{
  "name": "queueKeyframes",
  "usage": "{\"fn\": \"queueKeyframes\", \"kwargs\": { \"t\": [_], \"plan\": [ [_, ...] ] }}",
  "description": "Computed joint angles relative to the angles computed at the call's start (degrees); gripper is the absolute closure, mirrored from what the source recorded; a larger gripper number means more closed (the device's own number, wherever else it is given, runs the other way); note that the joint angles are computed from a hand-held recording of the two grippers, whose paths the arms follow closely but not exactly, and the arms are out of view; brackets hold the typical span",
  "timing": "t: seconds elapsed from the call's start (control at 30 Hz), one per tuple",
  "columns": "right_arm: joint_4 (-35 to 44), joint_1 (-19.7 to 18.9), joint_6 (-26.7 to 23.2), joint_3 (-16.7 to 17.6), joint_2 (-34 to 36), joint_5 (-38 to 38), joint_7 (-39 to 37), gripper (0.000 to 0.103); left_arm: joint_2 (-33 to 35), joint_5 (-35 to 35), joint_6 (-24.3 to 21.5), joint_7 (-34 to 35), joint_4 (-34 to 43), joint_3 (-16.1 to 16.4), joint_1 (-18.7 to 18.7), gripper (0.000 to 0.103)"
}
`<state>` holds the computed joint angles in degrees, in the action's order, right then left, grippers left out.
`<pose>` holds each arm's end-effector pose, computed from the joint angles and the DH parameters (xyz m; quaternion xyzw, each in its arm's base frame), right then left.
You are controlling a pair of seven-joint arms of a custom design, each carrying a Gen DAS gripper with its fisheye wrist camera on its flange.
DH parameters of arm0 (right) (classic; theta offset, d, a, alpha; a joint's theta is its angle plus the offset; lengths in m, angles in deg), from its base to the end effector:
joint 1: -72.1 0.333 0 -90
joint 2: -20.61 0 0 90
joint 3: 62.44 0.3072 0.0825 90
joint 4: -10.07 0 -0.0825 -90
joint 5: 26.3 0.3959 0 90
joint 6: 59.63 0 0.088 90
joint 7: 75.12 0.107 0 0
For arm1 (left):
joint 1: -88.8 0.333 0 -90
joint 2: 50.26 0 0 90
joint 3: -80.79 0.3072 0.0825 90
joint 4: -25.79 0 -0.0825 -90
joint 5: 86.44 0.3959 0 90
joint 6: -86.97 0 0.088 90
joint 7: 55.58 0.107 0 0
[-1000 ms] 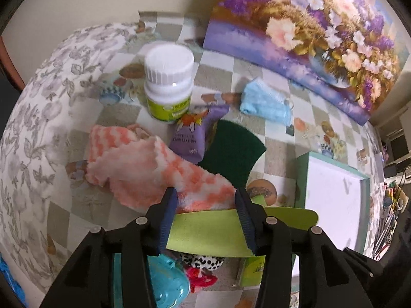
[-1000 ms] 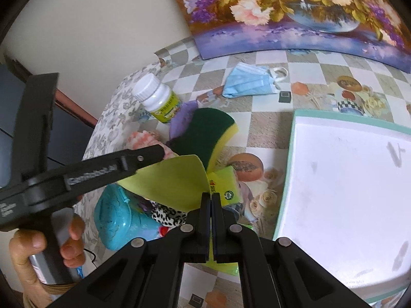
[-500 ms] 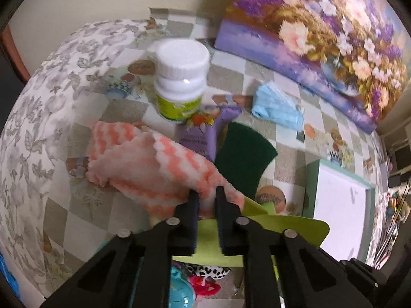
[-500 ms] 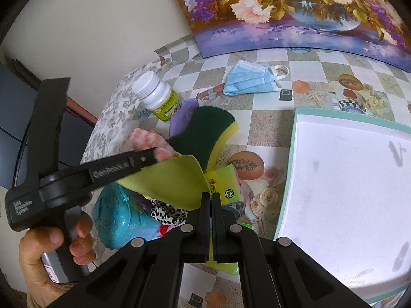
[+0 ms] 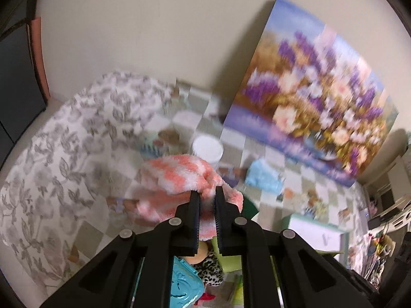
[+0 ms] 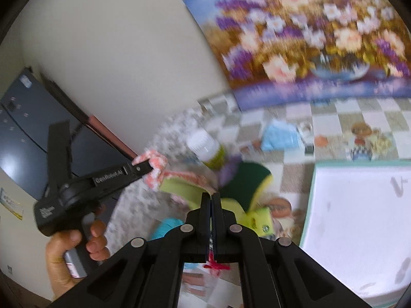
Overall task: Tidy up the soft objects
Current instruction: 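Lift the towel with the left tool while the right tool carries the green cloth to the tray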
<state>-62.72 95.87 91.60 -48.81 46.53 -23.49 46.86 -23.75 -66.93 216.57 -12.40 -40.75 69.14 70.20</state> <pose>0.6218 0.4164 0.6063 -0.6275 0.6348 -0.0199 0.4504 0.6657 -0.3316 0.6046 -0.7324 0.5923 -0.2987 0.1537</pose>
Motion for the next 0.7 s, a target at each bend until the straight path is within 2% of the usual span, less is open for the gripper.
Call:
{"fn": "queueKeyframes", "kwargs": {
  "t": [0.17, 0.37, 0.53, 0.63, 0.7],
  "plan": [
    [-7.09, 0.53, 6.38, -2.78, -6.69, -4.06, 4.59, 0.102, -3.48, 2.84, 4.06, -1.03, -2.46, 0.30, -0.73, 0.093],
    [-16.97, 0.77, 11.11, -7.25, -15.36, -14.11, 17.16, 0.102, -4.00, 3.94, 6.68, 0.38, -1.54, -0.77, -2.02, 0.093],
    [-24.32, -1.01, 13.33, -8.82, -21.64, -21.92, 26.94, 0.102, 0.30, 3.07, 5.30, 4.90, 5.52, -1.98, -4.84, 0.093],
    [-27.78, -2.40, 11.35, -9.50, -25.42, -29.73, 34.57, 0.102, 4.66, 2.00, 3.80, 8.59, 12.36, -2.45, -7.51, 0.093],
    [-29.54, -3.70, 10.31, -9.37, -27.17, -31.81, 37.07, 0.102, 8.78, 1.17, 1.80, 11.67, 18.90, -2.51, -9.88, 0.092]
  ]
}}
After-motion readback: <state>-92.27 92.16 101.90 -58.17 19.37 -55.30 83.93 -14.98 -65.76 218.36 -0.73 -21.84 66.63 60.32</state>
